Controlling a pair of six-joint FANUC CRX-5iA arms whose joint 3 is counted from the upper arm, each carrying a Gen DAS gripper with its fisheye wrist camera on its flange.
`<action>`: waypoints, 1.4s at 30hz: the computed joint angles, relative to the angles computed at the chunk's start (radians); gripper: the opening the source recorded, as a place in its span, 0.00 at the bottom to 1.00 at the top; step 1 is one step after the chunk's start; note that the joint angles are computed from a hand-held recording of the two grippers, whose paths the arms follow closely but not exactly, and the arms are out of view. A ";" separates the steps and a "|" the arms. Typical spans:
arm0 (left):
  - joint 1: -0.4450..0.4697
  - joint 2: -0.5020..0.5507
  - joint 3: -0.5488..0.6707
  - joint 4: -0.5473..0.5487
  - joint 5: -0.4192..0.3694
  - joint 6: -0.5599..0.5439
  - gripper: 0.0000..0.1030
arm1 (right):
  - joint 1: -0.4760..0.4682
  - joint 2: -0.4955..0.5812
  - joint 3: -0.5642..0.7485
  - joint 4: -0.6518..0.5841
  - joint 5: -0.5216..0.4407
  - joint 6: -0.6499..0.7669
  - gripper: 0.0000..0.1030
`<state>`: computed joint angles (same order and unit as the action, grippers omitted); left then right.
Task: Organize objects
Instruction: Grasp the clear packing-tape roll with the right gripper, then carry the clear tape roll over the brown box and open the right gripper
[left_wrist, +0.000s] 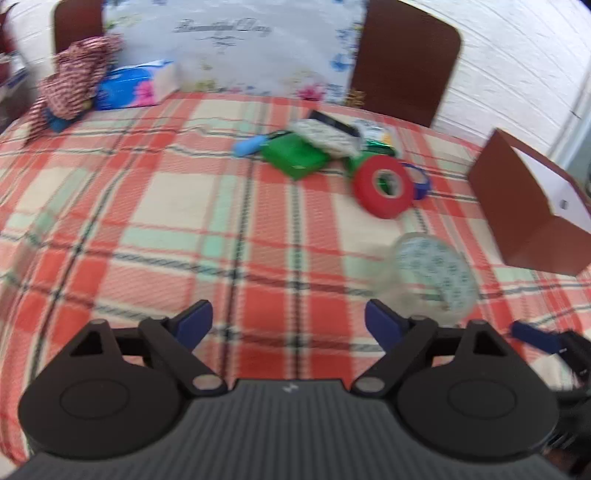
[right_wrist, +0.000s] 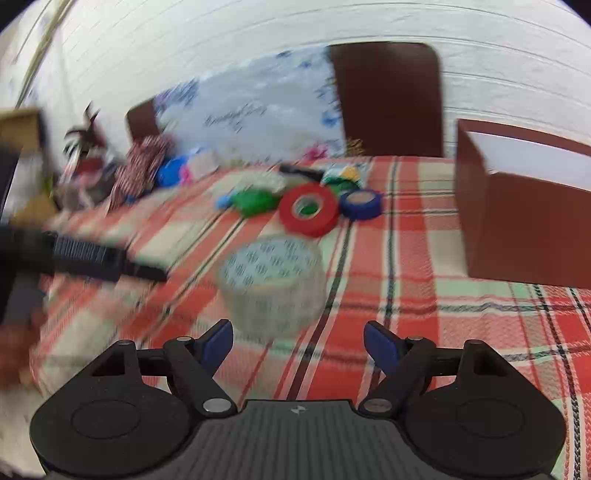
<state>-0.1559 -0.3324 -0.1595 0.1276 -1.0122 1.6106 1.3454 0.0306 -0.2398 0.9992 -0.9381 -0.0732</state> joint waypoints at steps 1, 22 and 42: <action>-0.007 0.016 0.009 0.020 0.003 -0.015 0.81 | -0.004 0.007 0.011 -0.015 0.005 0.044 0.76; -0.325 0.332 0.396 -0.005 0.114 -0.112 0.19 | -0.152 0.029 -0.058 0.380 -0.197 -0.023 0.80; -0.509 0.660 0.814 -0.200 -0.040 0.017 0.53 | -0.230 -0.129 -0.258 0.452 -0.286 -0.270 0.87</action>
<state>-0.6654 0.3271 0.6548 -0.0726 -1.0526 1.6277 1.1153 -0.0983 -0.4982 1.4512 -1.2242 -0.3430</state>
